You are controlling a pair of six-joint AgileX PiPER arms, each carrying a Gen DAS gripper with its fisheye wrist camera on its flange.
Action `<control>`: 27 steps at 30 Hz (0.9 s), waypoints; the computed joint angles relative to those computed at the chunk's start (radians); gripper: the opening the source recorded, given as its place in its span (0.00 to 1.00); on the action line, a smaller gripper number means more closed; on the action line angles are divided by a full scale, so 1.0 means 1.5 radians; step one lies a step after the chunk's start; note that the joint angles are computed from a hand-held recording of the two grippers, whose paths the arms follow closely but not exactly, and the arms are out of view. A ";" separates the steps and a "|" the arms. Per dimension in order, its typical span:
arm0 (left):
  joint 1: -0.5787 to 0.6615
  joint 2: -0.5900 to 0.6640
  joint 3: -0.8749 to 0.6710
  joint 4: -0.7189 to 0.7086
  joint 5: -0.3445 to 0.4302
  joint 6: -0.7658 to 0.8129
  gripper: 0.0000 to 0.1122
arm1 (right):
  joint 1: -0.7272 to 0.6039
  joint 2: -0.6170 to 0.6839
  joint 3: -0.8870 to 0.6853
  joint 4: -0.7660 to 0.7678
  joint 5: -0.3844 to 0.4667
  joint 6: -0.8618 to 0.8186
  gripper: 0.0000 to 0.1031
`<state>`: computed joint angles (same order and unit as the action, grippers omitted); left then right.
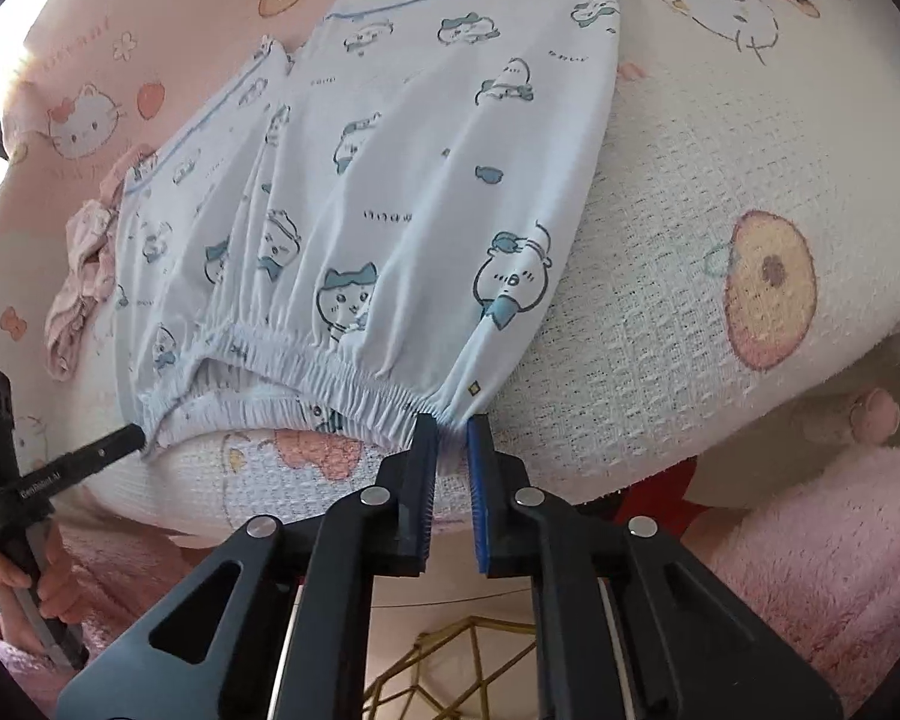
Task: Fold clothes
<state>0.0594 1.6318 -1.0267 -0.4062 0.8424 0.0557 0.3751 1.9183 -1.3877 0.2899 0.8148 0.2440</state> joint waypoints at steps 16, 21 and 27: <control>0.095 0.034 0.036 -0.212 0.018 0.124 0.31 | -0.005 -0.005 0.023 0.049 -0.026 -0.017 0.09; 0.046 0.034 0.025 -0.162 -0.011 0.072 0.11 | 0.013 -0.032 0.029 0.003 -0.033 0.013 0.07; 0.040 -0.027 0.037 -0.154 0.004 0.082 0.11 | 0.010 -0.105 0.064 -0.006 -0.032 0.017 0.07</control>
<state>0.1198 1.5917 -0.9713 -0.6372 0.8483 0.1783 0.3903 1.7614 -1.2912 0.2811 0.7674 0.2688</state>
